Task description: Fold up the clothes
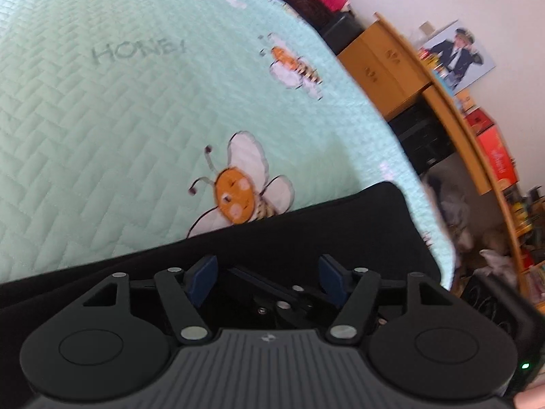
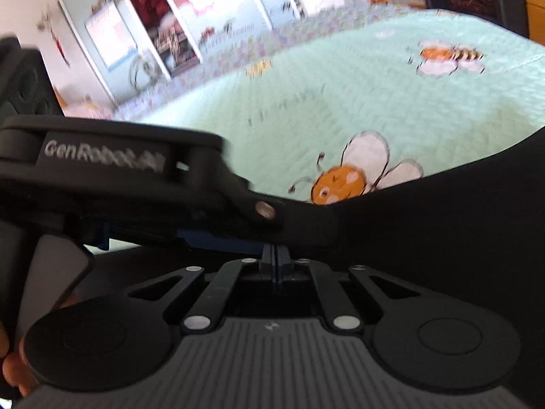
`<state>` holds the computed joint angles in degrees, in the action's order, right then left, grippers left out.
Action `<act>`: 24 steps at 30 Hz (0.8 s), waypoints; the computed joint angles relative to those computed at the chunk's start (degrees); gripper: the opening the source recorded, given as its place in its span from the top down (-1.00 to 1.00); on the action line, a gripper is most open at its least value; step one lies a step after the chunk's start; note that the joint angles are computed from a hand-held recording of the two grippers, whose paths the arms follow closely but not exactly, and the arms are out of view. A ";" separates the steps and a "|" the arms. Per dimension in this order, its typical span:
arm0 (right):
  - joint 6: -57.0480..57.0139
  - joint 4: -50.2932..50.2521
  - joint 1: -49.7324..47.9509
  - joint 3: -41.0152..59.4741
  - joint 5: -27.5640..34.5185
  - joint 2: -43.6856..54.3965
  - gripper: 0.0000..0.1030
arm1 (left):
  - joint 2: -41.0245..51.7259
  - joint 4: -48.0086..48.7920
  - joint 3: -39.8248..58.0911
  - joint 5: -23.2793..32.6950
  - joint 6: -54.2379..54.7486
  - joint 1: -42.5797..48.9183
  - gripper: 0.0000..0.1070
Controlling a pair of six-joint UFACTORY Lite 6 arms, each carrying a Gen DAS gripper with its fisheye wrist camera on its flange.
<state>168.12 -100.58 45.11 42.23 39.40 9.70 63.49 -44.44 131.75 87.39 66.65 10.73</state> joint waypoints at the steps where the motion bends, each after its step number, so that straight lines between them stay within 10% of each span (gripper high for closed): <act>1: 1.10 -0.39 0.52 -0.62 1.23 -0.27 0.83 | -0.21 0.05 -0.25 -0.45 -0.13 -0.17 -0.26; 24: 7.52 -5.68 -2.00 0.18 -3.18 3.79 0.96 | -4.88 2.06 -10.27 -8.62 1.75 -5.54 -0.33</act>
<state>175.64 -106.26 43.11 42.41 36.22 13.48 58.61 -42.38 121.48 78.76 68.39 5.18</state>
